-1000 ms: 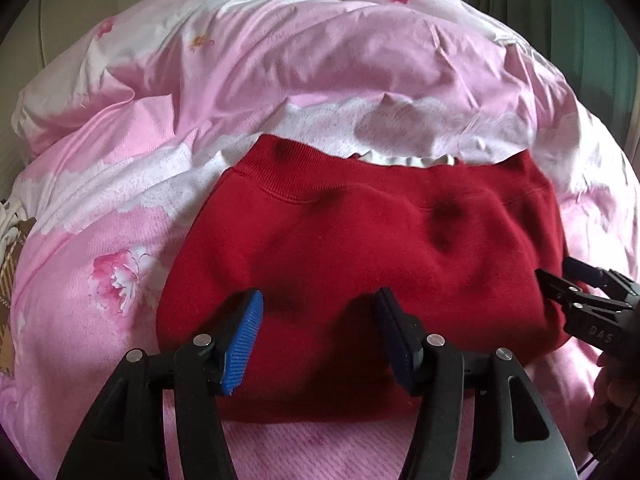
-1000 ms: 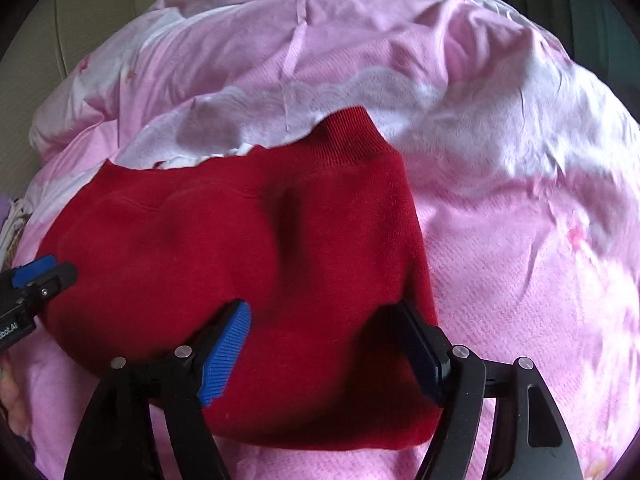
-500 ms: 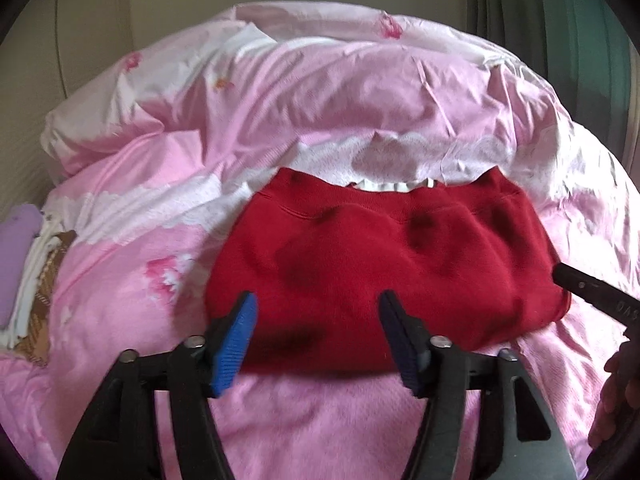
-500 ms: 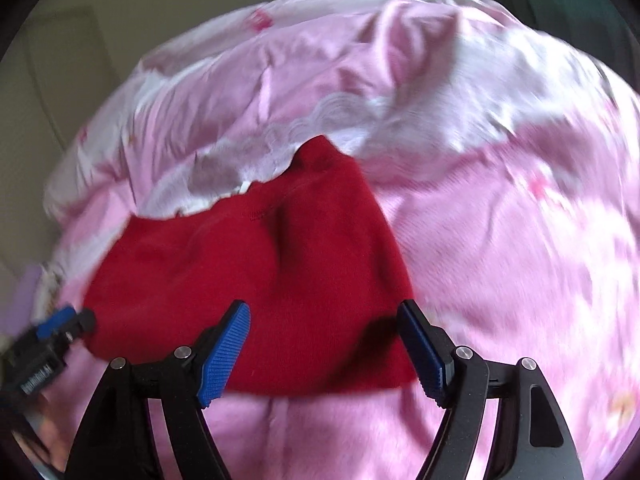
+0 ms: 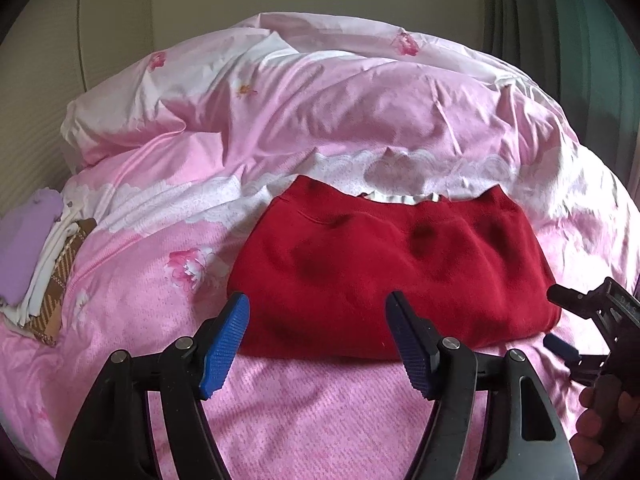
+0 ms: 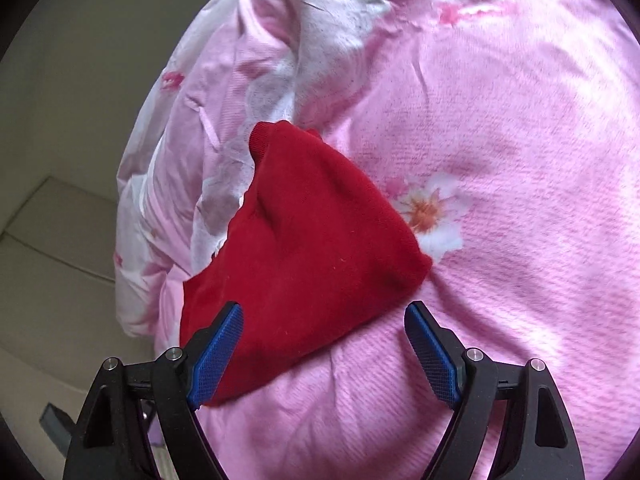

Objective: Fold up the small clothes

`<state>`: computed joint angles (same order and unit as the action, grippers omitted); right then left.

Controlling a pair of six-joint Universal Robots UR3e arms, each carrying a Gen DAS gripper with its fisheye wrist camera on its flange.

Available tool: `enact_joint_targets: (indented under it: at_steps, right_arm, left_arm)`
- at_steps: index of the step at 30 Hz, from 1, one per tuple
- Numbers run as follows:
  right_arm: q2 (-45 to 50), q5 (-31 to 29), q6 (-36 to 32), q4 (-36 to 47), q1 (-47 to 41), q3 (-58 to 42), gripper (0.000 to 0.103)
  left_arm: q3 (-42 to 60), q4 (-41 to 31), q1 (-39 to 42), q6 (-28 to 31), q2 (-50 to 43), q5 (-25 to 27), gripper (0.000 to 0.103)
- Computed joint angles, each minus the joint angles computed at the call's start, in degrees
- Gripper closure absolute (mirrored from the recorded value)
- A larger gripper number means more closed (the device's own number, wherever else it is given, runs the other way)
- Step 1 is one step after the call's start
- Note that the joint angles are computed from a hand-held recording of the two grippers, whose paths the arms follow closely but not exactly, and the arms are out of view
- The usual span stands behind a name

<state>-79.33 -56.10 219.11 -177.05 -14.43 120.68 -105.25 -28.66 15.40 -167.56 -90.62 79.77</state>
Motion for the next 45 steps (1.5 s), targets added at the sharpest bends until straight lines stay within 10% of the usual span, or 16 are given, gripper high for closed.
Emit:
enact_joint_targets:
  at_steps: [14, 26, 33, 45]
  right_arm:
    - [16.2, -6.19, 13.18, -7.47, 4.31, -12.66, 0.007]
    - [18.38, -4.63, 10.39, -15.75, 3.52, -11.19, 0.014]
    - [14.79, -5.71, 5.99, -18.25, 4.19, -10.13, 0.065]
    - [10.12, -24.69, -15.5, -7.03, 21.12, -26.26, 0.069]
  left_arm:
    - [5.4, 1.17, -0.65, -3.76, -7.28, -1.9, 0.033]
    - [10.21, 3.33, -8.59, -4.0, -19.09, 3.04, 0.032]
    - [11.28, 4.01, -9.14, -4.45, -21.29, 4.61, 0.032]
    - [2.05, -1.9, 8.06, 0.22, -1.67, -7.77, 0.036]
